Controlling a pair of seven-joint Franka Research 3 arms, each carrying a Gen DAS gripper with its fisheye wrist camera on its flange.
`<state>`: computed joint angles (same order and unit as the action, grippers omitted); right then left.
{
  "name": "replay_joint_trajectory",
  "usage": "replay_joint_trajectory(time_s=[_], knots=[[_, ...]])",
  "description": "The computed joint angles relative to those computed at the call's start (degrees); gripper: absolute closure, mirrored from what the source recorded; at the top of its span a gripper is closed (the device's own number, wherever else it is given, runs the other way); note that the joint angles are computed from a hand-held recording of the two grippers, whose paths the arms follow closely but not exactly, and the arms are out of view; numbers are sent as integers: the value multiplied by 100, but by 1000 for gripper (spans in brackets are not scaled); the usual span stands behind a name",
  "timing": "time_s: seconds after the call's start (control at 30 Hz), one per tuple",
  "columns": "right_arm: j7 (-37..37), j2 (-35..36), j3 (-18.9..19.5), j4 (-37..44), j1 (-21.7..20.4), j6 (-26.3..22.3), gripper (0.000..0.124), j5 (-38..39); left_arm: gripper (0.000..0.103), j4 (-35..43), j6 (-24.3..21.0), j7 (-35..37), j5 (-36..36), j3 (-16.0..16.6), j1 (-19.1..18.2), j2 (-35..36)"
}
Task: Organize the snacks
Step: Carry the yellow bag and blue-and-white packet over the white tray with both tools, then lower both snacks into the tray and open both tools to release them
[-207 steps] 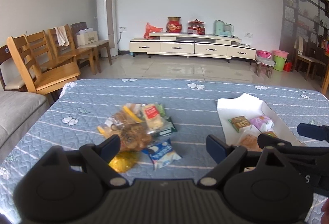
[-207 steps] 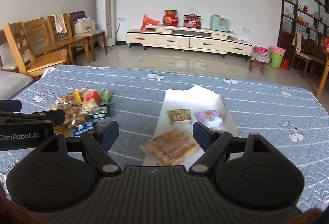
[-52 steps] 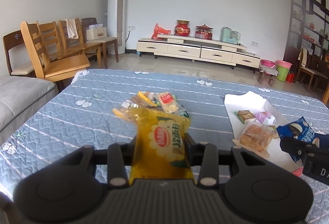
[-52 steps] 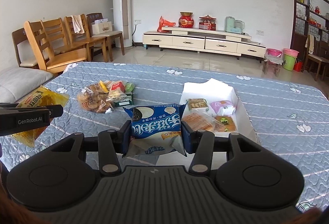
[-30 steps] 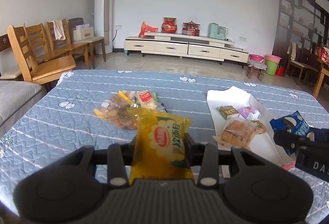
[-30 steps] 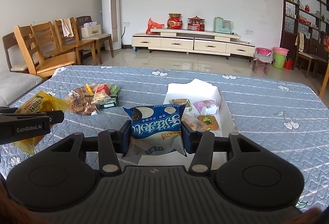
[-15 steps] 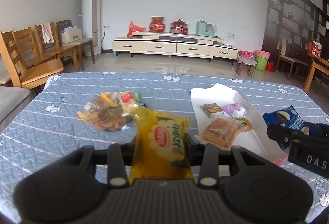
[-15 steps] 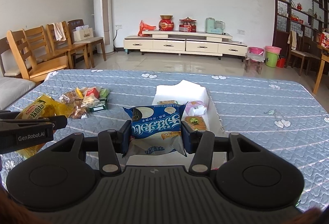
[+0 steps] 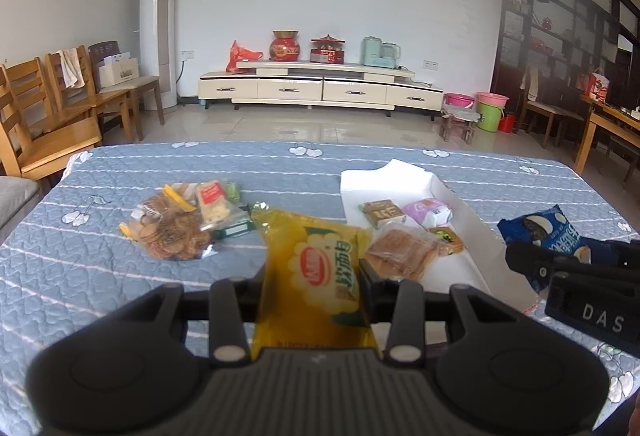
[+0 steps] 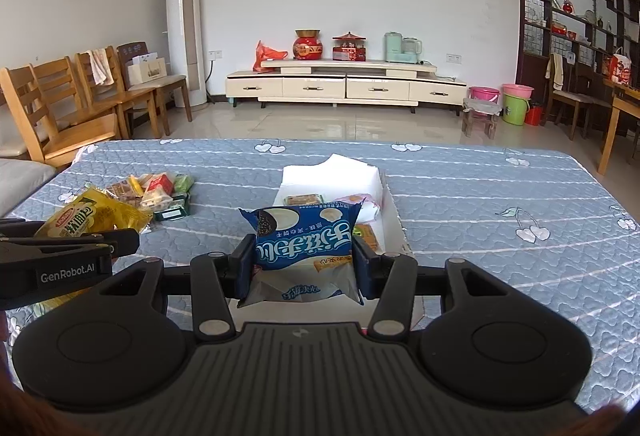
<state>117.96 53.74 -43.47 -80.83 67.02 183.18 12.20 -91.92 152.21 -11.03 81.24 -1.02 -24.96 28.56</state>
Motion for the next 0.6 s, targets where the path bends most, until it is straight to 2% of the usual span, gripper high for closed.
replay_joint_trajectory(time_s=[0.33, 0.6], knots=[[488, 175, -396, 32, 179, -208, 63, -79, 63, 379, 224, 373, -293, 40, -42, 271], [988, 281, -469, 193, 127, -382, 63, -416, 63, 716, 360, 712, -578, 157, -163, 527]])
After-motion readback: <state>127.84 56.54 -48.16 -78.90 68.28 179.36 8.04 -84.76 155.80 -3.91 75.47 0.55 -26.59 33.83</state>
